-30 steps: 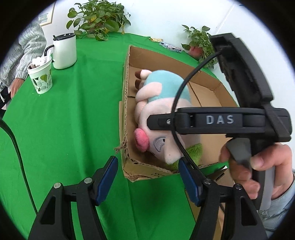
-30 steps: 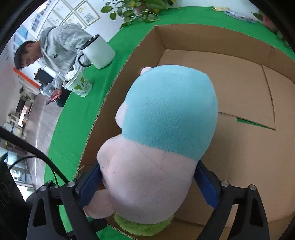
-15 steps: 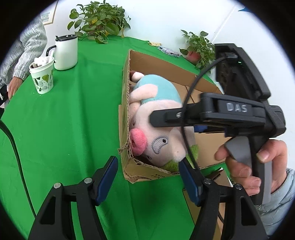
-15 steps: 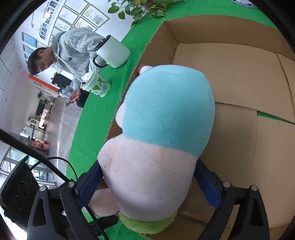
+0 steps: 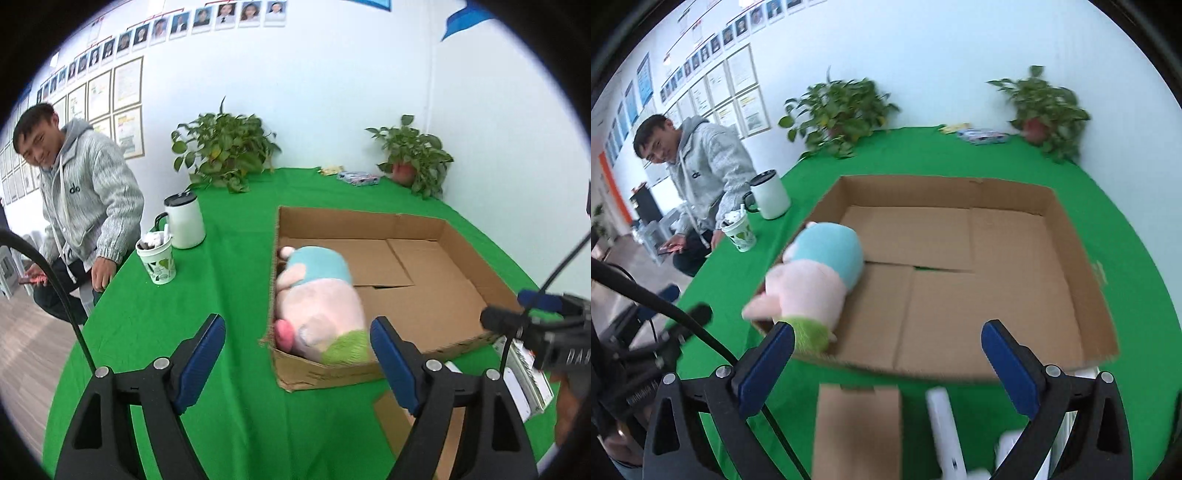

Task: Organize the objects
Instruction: 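Withdraw the right gripper from the box toward the long cardboard box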

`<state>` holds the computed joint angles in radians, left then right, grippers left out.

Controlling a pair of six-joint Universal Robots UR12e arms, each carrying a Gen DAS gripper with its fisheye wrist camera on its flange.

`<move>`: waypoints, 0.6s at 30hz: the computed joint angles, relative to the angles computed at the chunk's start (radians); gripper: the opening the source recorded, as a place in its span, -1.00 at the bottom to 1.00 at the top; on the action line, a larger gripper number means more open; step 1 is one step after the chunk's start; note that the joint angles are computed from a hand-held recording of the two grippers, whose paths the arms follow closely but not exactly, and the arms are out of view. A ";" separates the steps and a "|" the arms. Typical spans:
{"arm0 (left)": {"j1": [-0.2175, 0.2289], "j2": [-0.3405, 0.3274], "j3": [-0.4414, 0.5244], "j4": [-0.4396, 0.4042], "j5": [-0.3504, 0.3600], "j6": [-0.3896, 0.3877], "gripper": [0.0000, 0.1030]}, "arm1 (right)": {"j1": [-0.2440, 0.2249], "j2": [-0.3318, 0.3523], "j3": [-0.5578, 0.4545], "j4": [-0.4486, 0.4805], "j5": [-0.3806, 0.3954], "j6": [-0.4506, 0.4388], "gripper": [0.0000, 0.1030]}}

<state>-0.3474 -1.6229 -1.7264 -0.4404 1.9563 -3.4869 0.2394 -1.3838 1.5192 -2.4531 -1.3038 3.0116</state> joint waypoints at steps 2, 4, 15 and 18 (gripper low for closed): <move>-0.025 0.002 0.001 -0.002 0.016 0.002 0.56 | -0.024 -0.064 0.074 -0.021 0.000 0.005 0.98; -0.051 0.006 -0.003 -0.010 0.027 0.000 0.56 | -0.040 -0.115 0.135 -0.041 -0.008 0.000 0.98; -0.138 0.019 -0.016 0.007 0.063 -0.040 -0.31 | -0.098 -0.258 0.306 -0.124 0.009 -0.031 0.63; -0.143 0.020 0.000 -0.067 0.070 -0.072 -0.94 | -0.106 -0.276 0.321 -0.118 -0.018 -0.048 -0.31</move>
<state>-0.4906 -1.6033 -1.7265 -0.5071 2.0258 -3.5593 0.1338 -1.6595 1.8397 -2.5712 -1.3222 2.9635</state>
